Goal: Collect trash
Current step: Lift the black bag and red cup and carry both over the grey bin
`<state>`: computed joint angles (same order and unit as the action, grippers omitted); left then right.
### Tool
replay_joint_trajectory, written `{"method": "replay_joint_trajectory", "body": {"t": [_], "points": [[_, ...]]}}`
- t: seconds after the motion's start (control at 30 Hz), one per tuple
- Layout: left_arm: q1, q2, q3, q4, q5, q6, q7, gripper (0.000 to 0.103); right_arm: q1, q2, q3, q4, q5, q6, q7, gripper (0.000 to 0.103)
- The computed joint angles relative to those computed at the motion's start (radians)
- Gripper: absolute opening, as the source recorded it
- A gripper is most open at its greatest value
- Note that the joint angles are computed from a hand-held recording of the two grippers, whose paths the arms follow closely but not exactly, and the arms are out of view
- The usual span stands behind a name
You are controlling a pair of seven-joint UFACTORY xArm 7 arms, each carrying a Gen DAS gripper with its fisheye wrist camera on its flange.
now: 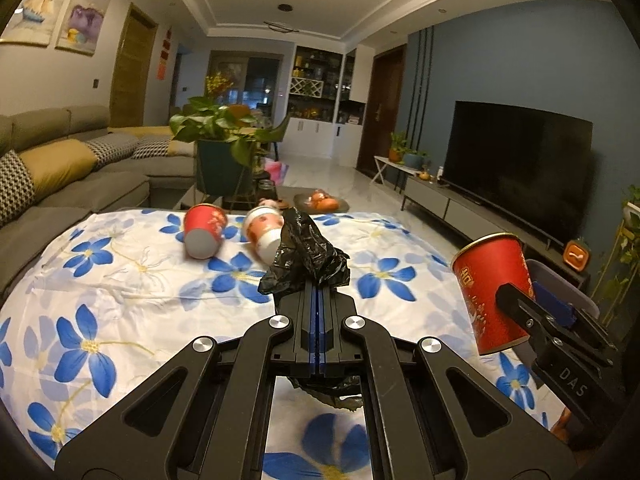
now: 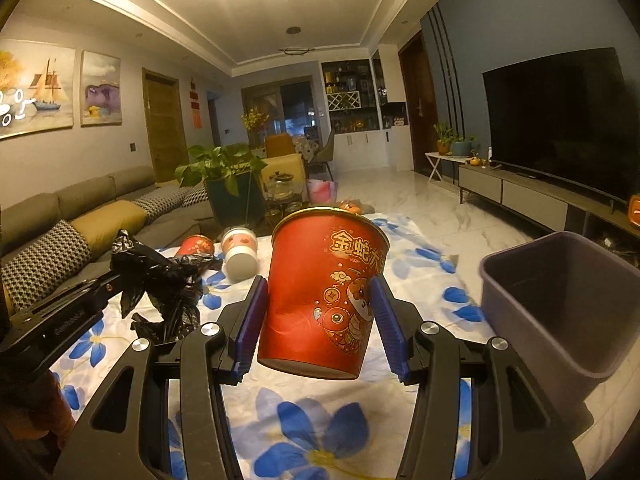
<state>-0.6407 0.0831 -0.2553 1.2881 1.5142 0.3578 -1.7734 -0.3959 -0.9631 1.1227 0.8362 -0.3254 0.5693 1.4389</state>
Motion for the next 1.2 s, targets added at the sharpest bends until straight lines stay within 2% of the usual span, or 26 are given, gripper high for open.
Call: {"method": "replay_joint_trajectory", "body": {"t": [0.23, 0.4, 0.67, 0.93, 1.07, 1.2], "points": [[-0.054, 0.067, -0.008, 0.09, -0.014, 0.018, 0.071, 0.0, 0.097, -0.08, -0.072, -0.064, -0.012, 0.075, 0.016, 0.052], [-0.113, 0.136, 0.014, 0.178, -0.039, 0.007, 0.132, 0.0, 0.161, -0.133, -0.123, -0.112, -0.031, 0.138, 0.035, 0.052], [-0.242, 0.312, 0.059, 0.415, -0.099, -0.019, 0.298, 0.0, 0.264, -0.224, -0.207, -0.188, -0.077, 0.287, 0.041, 0.052], [-0.312, 0.573, 0.036, 0.752, -0.325, -0.064, 0.603, 0.0, 0.362, -0.325, -0.282, -0.281, -0.12, 0.439, 0.052, 0.052], [-0.349, 0.701, 0.02, 0.924, -0.433, -0.044, 0.763, 0.0, 0.406, -0.361, -0.311, -0.332, -0.138, 0.481, 0.063, 0.052], [-0.378, 0.841, -0.025, 1.117, -0.57, -0.019, 0.94, 0.0, 0.424, -0.36, -0.317, -0.351, -0.15, 0.499, 0.085, 0.052]]}}
